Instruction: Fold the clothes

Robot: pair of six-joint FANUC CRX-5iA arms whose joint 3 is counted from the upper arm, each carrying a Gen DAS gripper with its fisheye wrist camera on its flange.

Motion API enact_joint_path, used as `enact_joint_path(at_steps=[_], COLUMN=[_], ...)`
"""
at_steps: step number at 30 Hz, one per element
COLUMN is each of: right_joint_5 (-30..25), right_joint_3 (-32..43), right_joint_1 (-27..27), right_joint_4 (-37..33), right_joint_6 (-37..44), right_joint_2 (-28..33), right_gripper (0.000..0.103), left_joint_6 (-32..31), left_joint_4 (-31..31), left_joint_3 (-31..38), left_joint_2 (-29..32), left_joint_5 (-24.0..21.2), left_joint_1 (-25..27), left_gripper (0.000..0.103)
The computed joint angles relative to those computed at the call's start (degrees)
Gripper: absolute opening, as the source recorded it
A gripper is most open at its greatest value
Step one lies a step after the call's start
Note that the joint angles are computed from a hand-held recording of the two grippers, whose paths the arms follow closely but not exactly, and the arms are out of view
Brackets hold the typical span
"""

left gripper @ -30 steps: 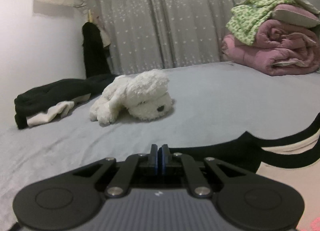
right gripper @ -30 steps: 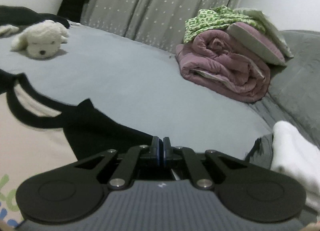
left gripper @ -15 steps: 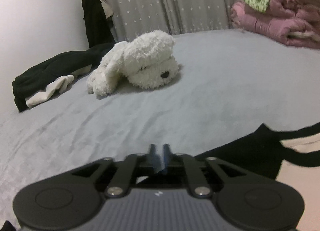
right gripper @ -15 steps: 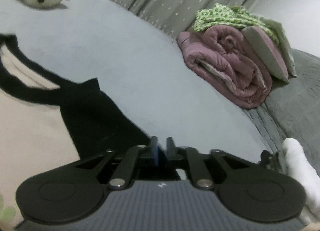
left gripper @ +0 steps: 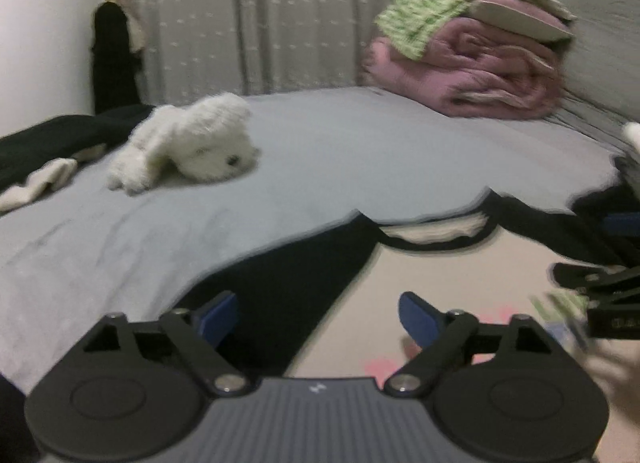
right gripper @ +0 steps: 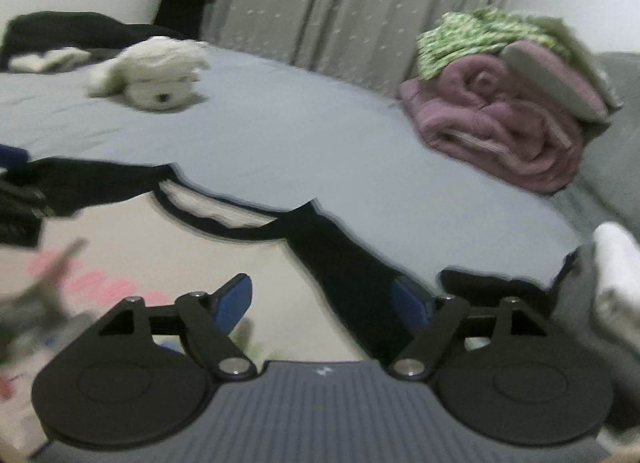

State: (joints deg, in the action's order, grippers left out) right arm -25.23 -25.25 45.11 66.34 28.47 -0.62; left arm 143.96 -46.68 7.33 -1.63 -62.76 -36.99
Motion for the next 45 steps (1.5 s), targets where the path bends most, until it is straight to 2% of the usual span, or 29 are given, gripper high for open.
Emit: enact_joint_path(at_steps=[3, 6, 8, 11, 14, 18, 26, 28, 33, 36, 39, 43, 45], right_joint_5=[-1.98, -2.08, -2.11, -2.24, -3.23, -5.51, -12.19, -13.81, -17.95, -21.75, -27.34, -34.83, -38.34], right_joint_3=[-1.11, -4.98, -6.84, -8.7, -11.74, -15.85, -19.96, -21.37, -24.67, -25.58, -27.07, -25.65, -24.6], right_joint_1=[3.06, 3.96, 4.45, 5.69, 7.47, 10.57, 18.09, 20.31, 25.27, 28.89, 34.36, 40.43, 42.85], right_joint_4=[-5.97, -3.22, -3.81, -9.2, -10.8, -11.41, -14.34, -14.39, -13.75, -16.07, -16.3, -22.17, -24.55], right_joint_6=[2.99, -4.03, -7.3, -7.59, -7.99, -8.57, -6.62, -6.44, -8.91, -9.02, -9.35, -5.64, -4.38], right_joint_2=[-1.72, -4.45, -6.53, -10.09, -14.18, -19.6, -27.04, -29.2, -34.52, -37.7, -41.91, -48.05, -51.0], right_gripper=[0.088, 0.09, 0.092, 0.096, 0.097, 0.099, 0.1, 0.1, 0.101, 0.103, 0.103, 0.103, 0.103], left_joint_6=[-2.32, -3.47, -2.84, -1.09, 0.01, 0.94, -2.82, -1.92, 3.16, 6.39, 8.21, 9.42, 13.62], left_joint_4=[2.58, 5.94, 8.39, 11.29, 12.46, 10.83, 9.59, 7.28, 3.87, 1.48, 4.08, 5.41, 7.94], left_joint_3=[-2.67, -4.92, -6.58, -9.24, -11.53, -13.15, -14.97, -15.69, -19.5, -19.54, -21.38, -22.27, -24.24], left_joint_2=[-1.91, -3.79, -5.5, -8.31, -10.8, -12.8, -16.42, -17.4, -21.86, -22.51, -25.61, -28.74, -32.26], left_joint_5=[1.2, 1.7, 2.44, 3.62, 4.4, 3.11, -2.54, -4.5, -5.25, -8.45, -8.14, -10.08, -7.78], left_joint_1=[-0.81, -1.29, -1.03, -1.14, -2.62, -7.17, -14.53, -17.74, -24.5, -29.06, -29.3, -31.81, -29.62], left_gripper=[0.095, 0.099, 0.099, 0.101, 0.102, 0.102, 0.102, 0.102, 0.102, 0.102, 0.102, 0.102, 0.099])
